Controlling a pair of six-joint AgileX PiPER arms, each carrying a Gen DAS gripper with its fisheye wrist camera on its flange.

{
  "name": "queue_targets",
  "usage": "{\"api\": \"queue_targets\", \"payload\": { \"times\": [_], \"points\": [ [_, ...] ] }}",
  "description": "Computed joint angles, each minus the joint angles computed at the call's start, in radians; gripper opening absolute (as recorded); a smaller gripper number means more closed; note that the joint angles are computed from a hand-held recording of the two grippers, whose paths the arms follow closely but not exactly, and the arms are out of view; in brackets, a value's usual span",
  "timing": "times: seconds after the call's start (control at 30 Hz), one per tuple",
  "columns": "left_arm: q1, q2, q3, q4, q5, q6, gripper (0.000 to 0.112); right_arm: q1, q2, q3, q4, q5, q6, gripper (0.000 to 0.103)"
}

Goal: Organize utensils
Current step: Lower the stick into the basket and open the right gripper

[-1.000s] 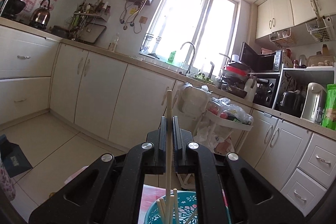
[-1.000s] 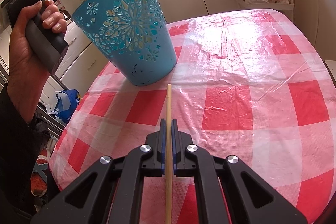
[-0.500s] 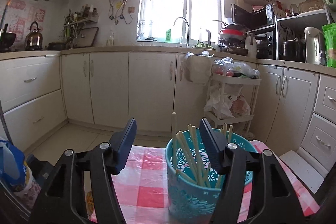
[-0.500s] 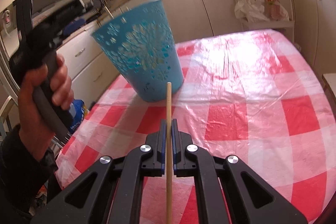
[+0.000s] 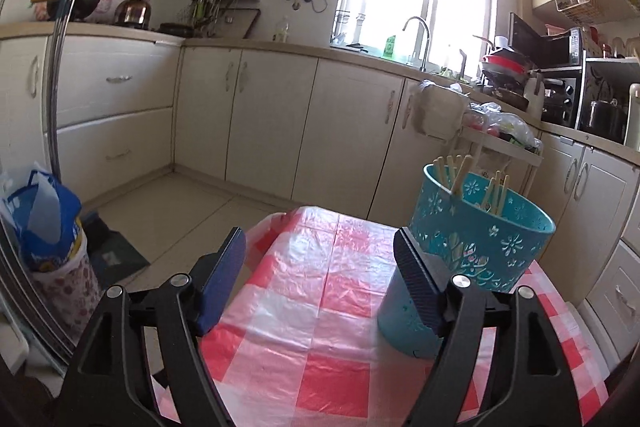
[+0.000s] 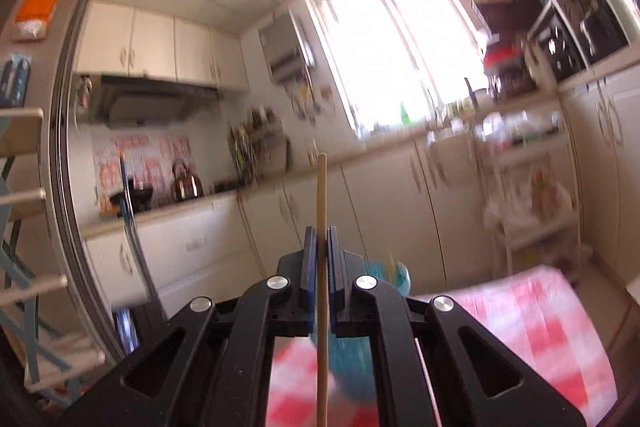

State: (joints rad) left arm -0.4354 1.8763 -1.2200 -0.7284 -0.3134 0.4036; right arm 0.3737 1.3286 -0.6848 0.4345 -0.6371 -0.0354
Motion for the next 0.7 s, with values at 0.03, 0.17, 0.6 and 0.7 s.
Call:
{"api": "queue_targets", "payload": {
  "times": [0.03, 0.17, 0.6, 0.7],
  "points": [
    [0.000, 0.003, 0.016, 0.033, -0.014, -0.050, 0.072, -0.002, 0.030, -0.031, -0.022, -0.059, 0.014, 0.006],
    [0.010, 0.003, 0.053, 0.155, -0.042, -0.212, 0.072, -0.016, 0.137, -0.167, -0.039, -0.196, 0.009, 0.006],
    [0.046, 0.007, 0.087, 0.367, -0.072, -0.458, 0.072, -0.098, 0.417, -0.341, -0.094, -0.225, 0.134, 0.006],
    [0.042, 0.006, 0.086, 0.351, -0.070, -0.446, 0.072, -0.107, 0.431, -0.311, -0.108, -0.218, 0.158, 0.006]
  ]
}}
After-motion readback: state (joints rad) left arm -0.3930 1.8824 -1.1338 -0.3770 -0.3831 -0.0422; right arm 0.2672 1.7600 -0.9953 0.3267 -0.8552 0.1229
